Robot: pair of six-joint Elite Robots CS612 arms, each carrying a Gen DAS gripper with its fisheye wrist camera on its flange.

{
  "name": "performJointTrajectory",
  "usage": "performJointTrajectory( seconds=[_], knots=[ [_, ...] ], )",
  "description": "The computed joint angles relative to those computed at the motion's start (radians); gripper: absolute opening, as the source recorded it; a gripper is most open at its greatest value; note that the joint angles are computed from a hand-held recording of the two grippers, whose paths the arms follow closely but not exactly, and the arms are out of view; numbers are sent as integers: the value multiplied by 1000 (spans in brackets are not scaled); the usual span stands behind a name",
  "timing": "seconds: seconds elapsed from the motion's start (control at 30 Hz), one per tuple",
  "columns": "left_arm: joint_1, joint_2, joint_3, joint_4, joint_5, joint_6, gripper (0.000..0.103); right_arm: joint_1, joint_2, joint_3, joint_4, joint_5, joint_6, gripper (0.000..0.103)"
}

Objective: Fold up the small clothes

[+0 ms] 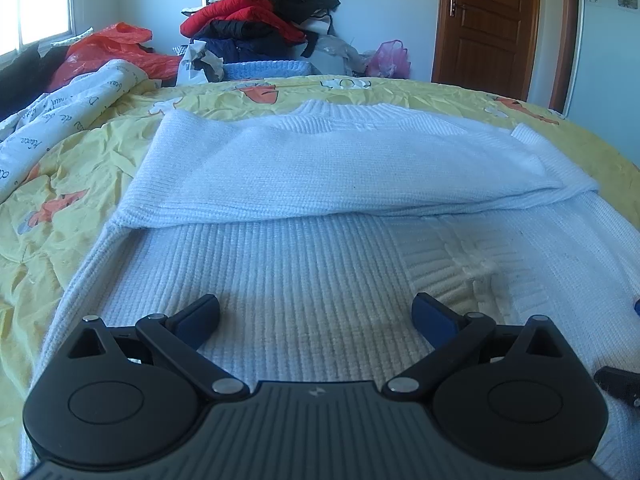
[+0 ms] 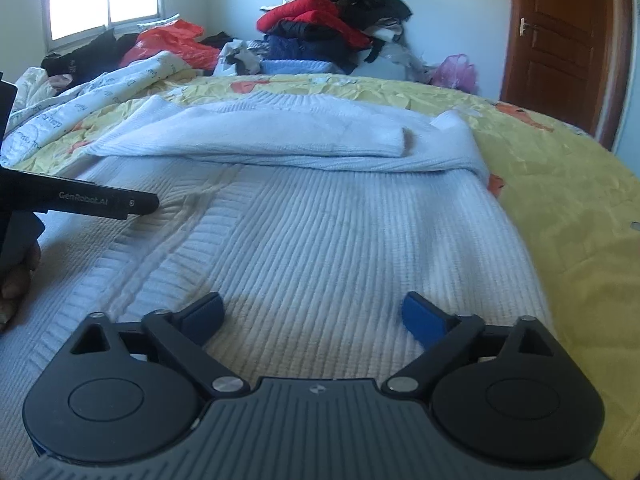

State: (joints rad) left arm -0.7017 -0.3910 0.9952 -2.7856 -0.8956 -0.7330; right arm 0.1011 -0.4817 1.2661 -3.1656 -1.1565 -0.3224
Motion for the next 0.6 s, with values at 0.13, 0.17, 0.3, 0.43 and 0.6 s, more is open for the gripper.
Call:
performJointTrajectory(
  seconds=[0.13,0.17,0.3,0.43,0.6],
  knots=[
    [-3,-3,-1,20,7,-7,103,4,0,1,-2,-12,-7,101],
    [-4,-6,1,27,7,-9,103,4,0,0,-2,-12,-6,101],
    [-14,-27,33,47,5,-41,103,4,-1,1,-1,-14,-8,101],
    [-33,-39,66,40,38,-62,103,4,-2,3,-2,-17,-9,101],
    [-41,-45,77,48,51,-75,103,6,-3,6,-9,-29,-12,101]
  ],
)
